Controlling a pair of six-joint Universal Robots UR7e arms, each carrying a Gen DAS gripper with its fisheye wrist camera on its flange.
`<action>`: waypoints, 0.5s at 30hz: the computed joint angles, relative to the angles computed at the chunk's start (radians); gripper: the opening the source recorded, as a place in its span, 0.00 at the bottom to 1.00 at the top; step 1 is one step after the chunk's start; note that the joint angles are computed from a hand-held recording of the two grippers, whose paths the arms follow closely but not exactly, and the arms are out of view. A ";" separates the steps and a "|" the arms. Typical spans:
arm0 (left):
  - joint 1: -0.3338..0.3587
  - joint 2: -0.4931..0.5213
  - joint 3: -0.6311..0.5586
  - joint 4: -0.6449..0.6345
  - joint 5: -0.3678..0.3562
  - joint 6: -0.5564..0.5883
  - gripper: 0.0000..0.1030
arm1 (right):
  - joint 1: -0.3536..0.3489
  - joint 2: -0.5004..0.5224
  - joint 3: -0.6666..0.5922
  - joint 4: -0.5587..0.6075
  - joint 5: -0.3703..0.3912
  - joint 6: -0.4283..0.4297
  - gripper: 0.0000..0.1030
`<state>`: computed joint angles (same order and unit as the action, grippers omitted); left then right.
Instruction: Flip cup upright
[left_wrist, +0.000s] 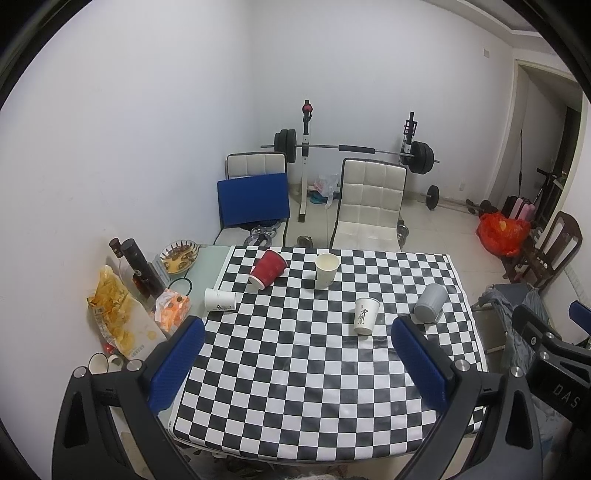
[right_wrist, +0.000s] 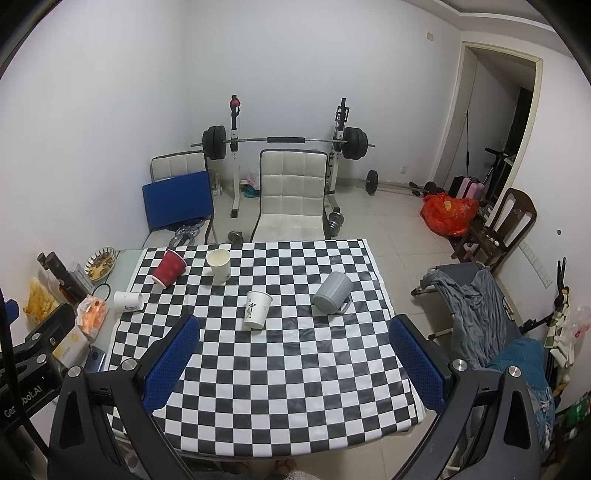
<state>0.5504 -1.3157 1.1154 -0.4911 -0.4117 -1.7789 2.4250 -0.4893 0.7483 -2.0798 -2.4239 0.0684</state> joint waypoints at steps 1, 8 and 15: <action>-0.001 0.000 -0.001 0.002 -0.001 -0.002 1.00 | 0.000 0.007 -0.015 0.008 0.000 0.000 1.00; -0.009 0.008 -0.018 0.024 -0.002 -0.017 1.00 | 0.002 0.018 -0.040 0.019 -0.001 0.000 1.00; -0.009 0.017 -0.032 0.035 0.001 -0.024 1.00 | 0.003 0.009 -0.018 0.001 -0.001 -0.004 1.00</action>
